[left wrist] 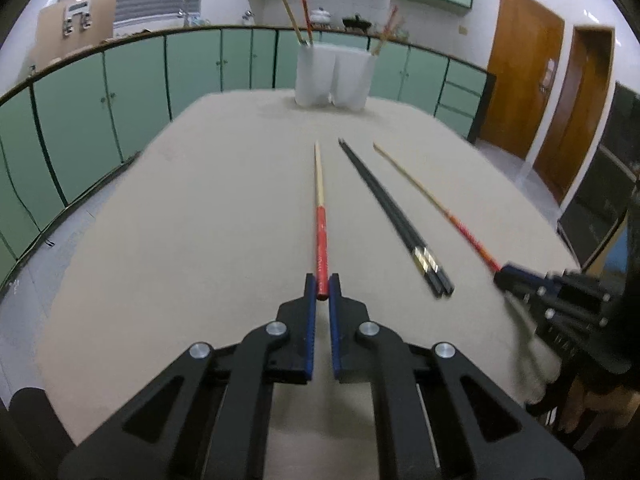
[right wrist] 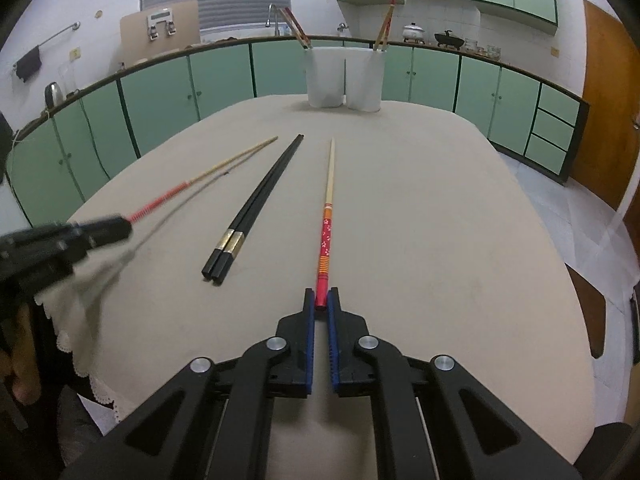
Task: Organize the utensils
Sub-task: 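Lift both red-patterned chopsticks and insert them into the white holder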
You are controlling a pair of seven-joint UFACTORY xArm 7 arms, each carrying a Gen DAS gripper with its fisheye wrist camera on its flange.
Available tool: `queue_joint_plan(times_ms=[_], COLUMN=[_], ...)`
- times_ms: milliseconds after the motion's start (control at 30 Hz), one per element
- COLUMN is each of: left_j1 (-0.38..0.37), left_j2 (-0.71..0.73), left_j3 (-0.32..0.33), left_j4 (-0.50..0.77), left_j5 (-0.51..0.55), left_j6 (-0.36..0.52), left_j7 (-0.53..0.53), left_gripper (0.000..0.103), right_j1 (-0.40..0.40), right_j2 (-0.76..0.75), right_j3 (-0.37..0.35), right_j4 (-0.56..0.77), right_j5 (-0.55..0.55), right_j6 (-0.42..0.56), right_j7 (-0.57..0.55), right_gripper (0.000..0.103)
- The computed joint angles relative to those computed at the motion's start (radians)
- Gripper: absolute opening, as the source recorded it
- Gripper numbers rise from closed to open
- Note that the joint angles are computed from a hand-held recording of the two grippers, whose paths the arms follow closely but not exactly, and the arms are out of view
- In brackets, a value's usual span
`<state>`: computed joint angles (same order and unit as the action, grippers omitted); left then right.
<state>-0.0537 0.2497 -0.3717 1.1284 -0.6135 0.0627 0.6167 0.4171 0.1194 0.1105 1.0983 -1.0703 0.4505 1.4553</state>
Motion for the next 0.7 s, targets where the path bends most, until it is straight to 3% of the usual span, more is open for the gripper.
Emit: queue_joint_plan(times_ms=[33, 133, 267, 400, 500, 700], left_j1=[0.033, 0.037, 0.004, -0.035, -0.069, -0.096], left_j2=[-0.012, -0.052, -0.102, -0.133, -0.133, -0.097], left_j3=[-0.033, -0.03, 0.022, 0.084, 0.139, 0.19], left_j4=[0.002, 0.005, 0.023, 0.069, 0.133, 0.271], left_j5=[-0.042, -0.102, -0.135, -0.124, -0.083, -0.007], left_j6=[0.004, 0.026, 0.061, 0.099, 0.157, 0.258], left_j7=[0.029, 0.056, 0.072, 0.08, 0.043, 0.0], left_gripper=[0.005, 0.005, 0.005, 0.005, 0.005, 0.005], right_j1=[-0.001, -0.009, -0.038, -0.08, -0.102, -0.131], right_j2=[-0.007, -0.052, -0.123, -0.175, -0.188, -0.171], right_j3=[-0.001, 0.006, 0.031, 0.048, 0.051, 0.051], right_j4=[-0.002, -0.015, -0.02, 0.01, 0.075, 0.212], right_j5=[0.003, 0.015, 0.085, 0.23, 0.375, 0.551], right_j6=[-0.004, -0.007, 0.007, 0.022, 0.07, 0.151], right_j7=[0.002, -0.004, -0.078, -0.251, -0.443, -0.665], right_gripper=[0.006, 0.006, 0.006, 0.006, 0.006, 0.006])
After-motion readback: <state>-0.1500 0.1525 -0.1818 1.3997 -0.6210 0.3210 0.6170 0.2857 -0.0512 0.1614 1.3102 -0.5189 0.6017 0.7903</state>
